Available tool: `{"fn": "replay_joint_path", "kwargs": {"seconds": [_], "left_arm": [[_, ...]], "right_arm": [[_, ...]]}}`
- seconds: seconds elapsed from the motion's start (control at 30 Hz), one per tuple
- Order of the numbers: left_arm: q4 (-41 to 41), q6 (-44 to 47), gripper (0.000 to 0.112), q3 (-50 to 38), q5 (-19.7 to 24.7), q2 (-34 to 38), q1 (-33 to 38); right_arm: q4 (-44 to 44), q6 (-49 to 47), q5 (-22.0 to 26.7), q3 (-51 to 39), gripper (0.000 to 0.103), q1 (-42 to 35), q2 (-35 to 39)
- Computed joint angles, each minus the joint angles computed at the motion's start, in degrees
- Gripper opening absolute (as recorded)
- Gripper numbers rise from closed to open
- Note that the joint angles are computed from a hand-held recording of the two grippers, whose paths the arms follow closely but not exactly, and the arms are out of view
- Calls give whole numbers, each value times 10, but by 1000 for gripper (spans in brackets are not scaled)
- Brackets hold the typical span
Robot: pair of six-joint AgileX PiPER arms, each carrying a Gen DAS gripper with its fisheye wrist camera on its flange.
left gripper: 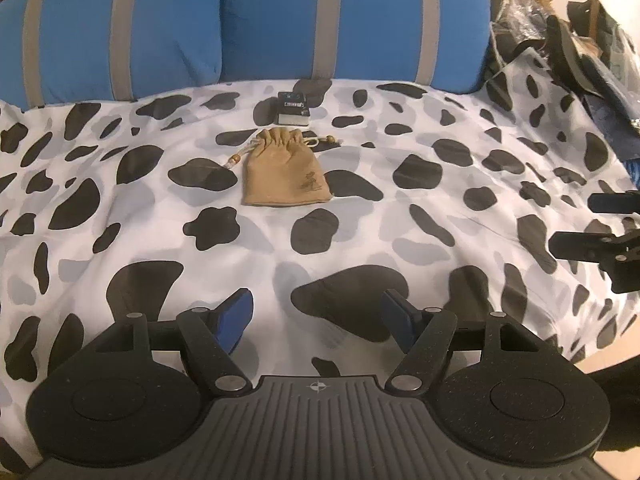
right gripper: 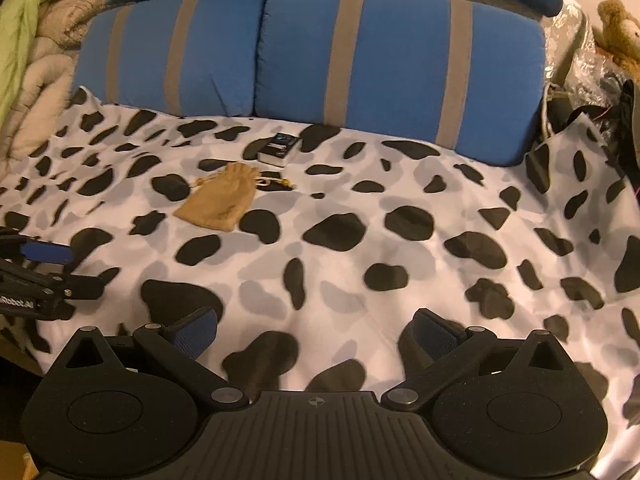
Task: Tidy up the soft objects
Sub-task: 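Withdraw both open tools from the box back over the bed, then close the left tool on the neck of the tan drawstring pouch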
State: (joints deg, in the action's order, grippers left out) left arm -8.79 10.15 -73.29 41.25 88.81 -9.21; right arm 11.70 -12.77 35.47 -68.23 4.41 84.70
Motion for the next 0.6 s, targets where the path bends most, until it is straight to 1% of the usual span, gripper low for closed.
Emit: {"fn": "replay_joint_path", "kwargs": {"seconds": [0.17, 0.27, 0.33, 0.43, 0.5, 0.6], "left_arm": [[-26, 34, 70, -39, 2, 36, 10], [-35, 38, 70, -69, 5, 67, 17], [-53, 45, 70, -86, 1, 87, 27], [-70, 58, 70, -119, 1, 122, 42], [-75, 64, 70, -144, 4, 145, 48], [-82, 75, 69, -174, 2, 176, 56]], "right_arm": [[2, -3, -8, -23, 103, -4, 31], [-66, 47, -29, -26, 103, 12, 41], [-83, 50, -41, -27, 103, 16, 46], [-75, 37, -41, -37, 103, 16, 56], [-51, 20, -35, -48, 103, 11, 65], [-66, 42, -32, -63, 103, 14, 79]]}}
